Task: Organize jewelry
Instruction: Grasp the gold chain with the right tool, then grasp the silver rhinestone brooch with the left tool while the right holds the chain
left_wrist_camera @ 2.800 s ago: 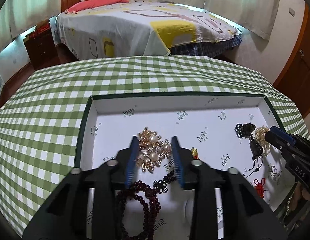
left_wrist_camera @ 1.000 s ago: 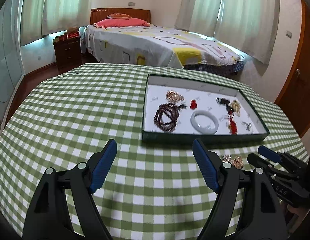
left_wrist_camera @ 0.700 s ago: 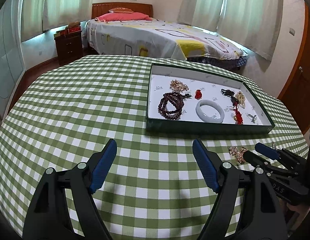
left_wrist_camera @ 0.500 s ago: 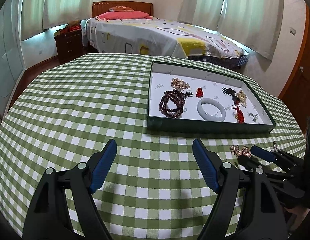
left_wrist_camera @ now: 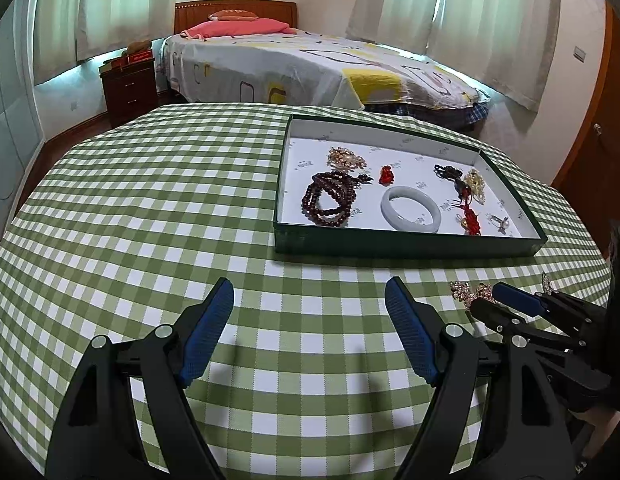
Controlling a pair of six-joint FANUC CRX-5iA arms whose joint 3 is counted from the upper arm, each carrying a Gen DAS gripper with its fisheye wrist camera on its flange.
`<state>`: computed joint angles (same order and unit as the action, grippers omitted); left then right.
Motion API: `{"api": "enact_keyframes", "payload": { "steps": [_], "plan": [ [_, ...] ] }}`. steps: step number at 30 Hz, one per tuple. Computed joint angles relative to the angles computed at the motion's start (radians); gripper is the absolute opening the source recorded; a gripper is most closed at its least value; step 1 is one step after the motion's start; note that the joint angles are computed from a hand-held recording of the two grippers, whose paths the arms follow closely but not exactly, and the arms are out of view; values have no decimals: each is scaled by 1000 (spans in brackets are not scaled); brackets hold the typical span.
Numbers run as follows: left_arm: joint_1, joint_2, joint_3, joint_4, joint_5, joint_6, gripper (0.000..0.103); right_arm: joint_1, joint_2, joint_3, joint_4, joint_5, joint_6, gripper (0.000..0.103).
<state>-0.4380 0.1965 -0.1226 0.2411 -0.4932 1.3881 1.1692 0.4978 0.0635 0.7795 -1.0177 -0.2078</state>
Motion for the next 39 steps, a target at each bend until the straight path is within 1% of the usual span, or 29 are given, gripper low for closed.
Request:
{"api": "enact_keyframes", "payload": {
  "steps": [3,8,10,12,15,20,27,34,39],
  "plan": [
    [-5,3,6,-16,-2,10,76,1,3,6,-4,-7,10,36],
    [-5,4,4,-9,-2,3,76,0,8,15,-12,-7,25,30],
    [-5,6,4,-7,-5,2,76,0,11,21,-16,-7,37,21],
    [-7,8,5,-7,-6,3,76,0,10,19,-15,4,44,15],
    [-9,9,5,-7,-8,1,76,1,13,23,-11,7,59,11],
    [-18,14,9,-9,-14,3,76,13,0,0,46,3,21,11],
    [-42,21,12,6,-16,-15,76,33,-36,-29,80,-38,-10,11],
    [-73,33,15,49,-25,-52,76,73,-84,-74,90,-110,-70,11],
    [-107,46,23,80,-28,-88,76,105,-123,-117,74,-178,-122,11]
  ]
}}
